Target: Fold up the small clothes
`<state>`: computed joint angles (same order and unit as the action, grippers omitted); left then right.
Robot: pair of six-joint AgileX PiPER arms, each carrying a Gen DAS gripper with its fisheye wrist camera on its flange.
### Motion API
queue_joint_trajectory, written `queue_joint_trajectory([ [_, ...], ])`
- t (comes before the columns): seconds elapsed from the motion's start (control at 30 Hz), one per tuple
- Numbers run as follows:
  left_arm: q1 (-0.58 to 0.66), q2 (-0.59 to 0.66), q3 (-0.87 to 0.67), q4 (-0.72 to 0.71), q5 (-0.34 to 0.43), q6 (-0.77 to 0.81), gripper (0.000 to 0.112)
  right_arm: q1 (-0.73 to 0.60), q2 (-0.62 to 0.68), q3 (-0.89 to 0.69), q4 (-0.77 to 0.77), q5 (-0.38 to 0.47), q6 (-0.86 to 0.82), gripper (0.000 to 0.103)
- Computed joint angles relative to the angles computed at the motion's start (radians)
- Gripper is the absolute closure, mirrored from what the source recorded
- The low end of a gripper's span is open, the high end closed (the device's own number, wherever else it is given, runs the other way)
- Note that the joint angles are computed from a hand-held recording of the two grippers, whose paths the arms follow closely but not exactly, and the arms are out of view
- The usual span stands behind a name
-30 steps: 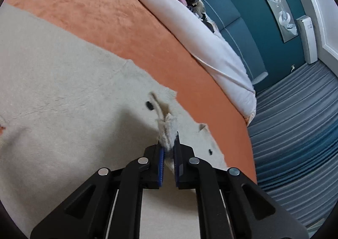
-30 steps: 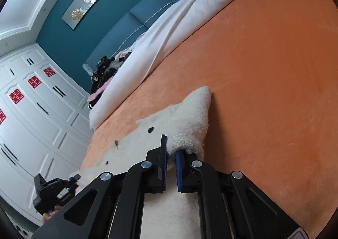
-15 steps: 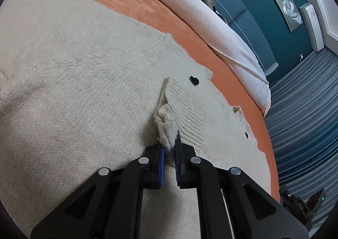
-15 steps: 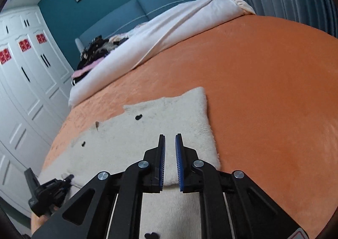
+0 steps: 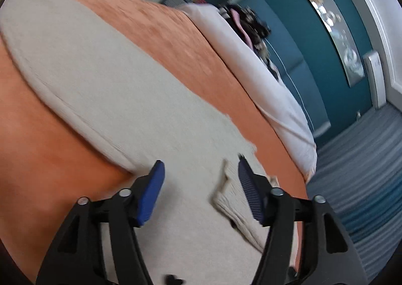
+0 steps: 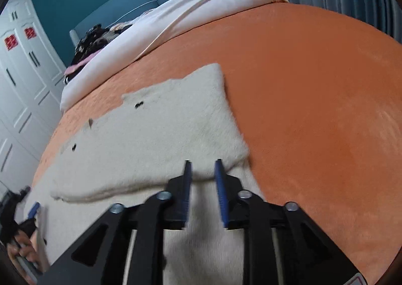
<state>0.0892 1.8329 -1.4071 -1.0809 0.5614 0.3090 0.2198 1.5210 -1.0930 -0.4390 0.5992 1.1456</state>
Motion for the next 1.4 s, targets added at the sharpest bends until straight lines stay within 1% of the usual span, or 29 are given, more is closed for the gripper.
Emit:
queue_joint_trajectory([
  [0.07, 0.134, 0.02, -0.06, 0.132, 0.032, -0.152, 0.044, 0.036, -0.01, 0.007, -0.067, 0.014, 0.058, 0.052],
  [0.1, 0.19, 0.044, -0.111, 0.224, 0.049, -0.246, 0.044, 0.033, 0.0, -0.006, -0.076, 0.018, 0.066, 0.047],
  [0.13, 0.256, 0.079, -0.172, 0.324, 0.064, -0.346, 0.043, 0.026, 0.0, 0.004, -0.064, 0.007, 0.061, 0.046],
  [0.17, 0.3, 0.109, -0.222, 0.384, 0.078, -0.419, 0.043, 0.034, -0.005, 0.022, -0.073, 0.003, 0.079, 0.046],
  [0.23, 0.389, 0.189, -0.323, 0.43, 0.118, -0.51, 0.043, 0.042, 0.0, 0.019, -0.084, 0.006, 0.086, 0.045],
  [0.27, 0.429, 0.231, -0.365, 0.4, 0.13, -0.528, 0.045, 0.049, -0.018, 0.041, -0.091, 0.004, 0.09, 0.042],
  [0.3, 0.459, 0.258, -0.395, 0.347, 0.135, -0.521, 0.05, 0.05, -0.01, 0.034, -0.09, 0.006, 0.082, 0.04],
  [0.33, 0.467, 0.273, -0.408, 0.334, 0.132, -0.523, 0.059, 0.055, 0.001, 0.022, -0.093, 0.016, 0.079, 0.039],
  [0.37, 0.468, 0.298, -0.452, 0.361, 0.148, -0.553, 0.064, 0.06, 0.006, 0.018, -0.099, 0.022, 0.079, 0.037],
  [0.43, 0.46, 0.369, -0.598, 0.43, 0.24, -0.622, 0.107, 0.072, 0.011, 0.02, -0.117, 0.032, 0.089, 0.035],
  [0.47, 0.455, 0.385, -0.642, 0.424, 0.267, -0.628, 0.104, 0.076, 0.014, 0.019, -0.122, 0.037, 0.091, 0.033],
  [0.5, 0.448, 0.369, -0.647, 0.428, 0.263, -0.627, 0.105, 0.078, 0.016, 0.018, -0.126, 0.038, 0.093, 0.032],
  [0.53, 0.427, 0.344, -0.643, 0.423, 0.242, -0.608, 0.105, 0.078, 0.017, 0.019, -0.127, 0.034, 0.092, 0.032],
  [0.63, 0.331, 0.274, -0.714, 0.361, 0.263, -0.486, 0.106, 0.073, 0.013, 0.033, -0.132, 0.013, 0.096, 0.029],
  [0.73, 0.149, 0.234, -0.848, 0.338, 0.304, -0.405, 0.105, 0.065, 0.002, 0.05, -0.132, -0.014, 0.103, 0.029],
  [0.8, -0.017, 0.257, -0.973, 0.358, 0.358, -0.402, 0.104, 0.06, -0.004, 0.061, -0.128, -0.031, 0.106, 0.029],
  [0.87, -0.173, 0.332, -1.109, 0.403, 0.431, -0.448, 0.103, 0.056, -0.008, 0.067, -0.124, -0.041, 0.105, 0.029],
  [0.93, -0.318, 0.385, -1.135, 0.491, 0.455, -0.489, 0.098, 0.049, -0.015, 0.076, -0.115, -0.055, 0.099, 0.029],
  [0.97, -0.388, 0.406, -1.104, 0.536, 0.459, -0.511, 0.093, 0.045, -0.019, 0.08, -0.109, -0.063, 0.095, 0.029],
  [1.0, -0.437, 0.408, -1.033, 0.575, 0.438, -0.533, 0.079, 0.041, -0.023, 0.085, -0.103, -0.072, 0.091, 0.028],
  [1.03, -0.476, 0.394, -0.933, 0.608, 0.4, -0.561, 0.071, 0.036, -0.026, 0.089, -0.093, -0.081, 0.081, 0.028],
  [1.07, -0.502, 0.379, -0.833, 0.629, 0.369, -0.595, 0.071, 0.029, -0.031, 0.094, -0.081, -0.093, 0.071, 0.028],
  [1.1, -0.507, 0.353, -0.733, 0.609, 0.329, -0.604, 0.071, 0.021, -0.036, 0.099, -0.064, -0.105, 0.054, 0.027],
  [1.17, -0.481, 0.286, -0.533, 0.515, 0.24, -0.594, 0.068, 0.002, -0.046, 0.113, -0.024, -0.138, 0.016, 0.025],
  [1.2, -0.463, 0.243, -0.435, 0.466, 0.174, -0.568, 0.063, -0.008, -0.052, 0.118, -0.004, -0.151, -0.002, 0.025],
  [1.23, -0.427, 0.213, -0.377, 0.421, 0.135, -0.541, 0.058, -0.015, -0.06, 0.122, 0.014, -0.158, -0.017, 0.025],
  [1.27, -0.392, 0.18, -0.327, 0.402, 0.098, -0.531, 0.056, -0.019, -0.071, 0.122, 0.023, -0.157, -0.022, 0.025],
  [1.33, -0.32, 0.157, -0.315, 0.415, 0.075, -0.531, 0.046, -0.02, -0.104, 0.115, -0.001, -0.146, 0.012, 0.027],
  [1.4, -0.274, 0.162, -0.341, 0.476, 0.089, -0.573, 0.045, -0.045, -0.124, 0.091, 0.027, -0.176, 0.01, 0.026],
])
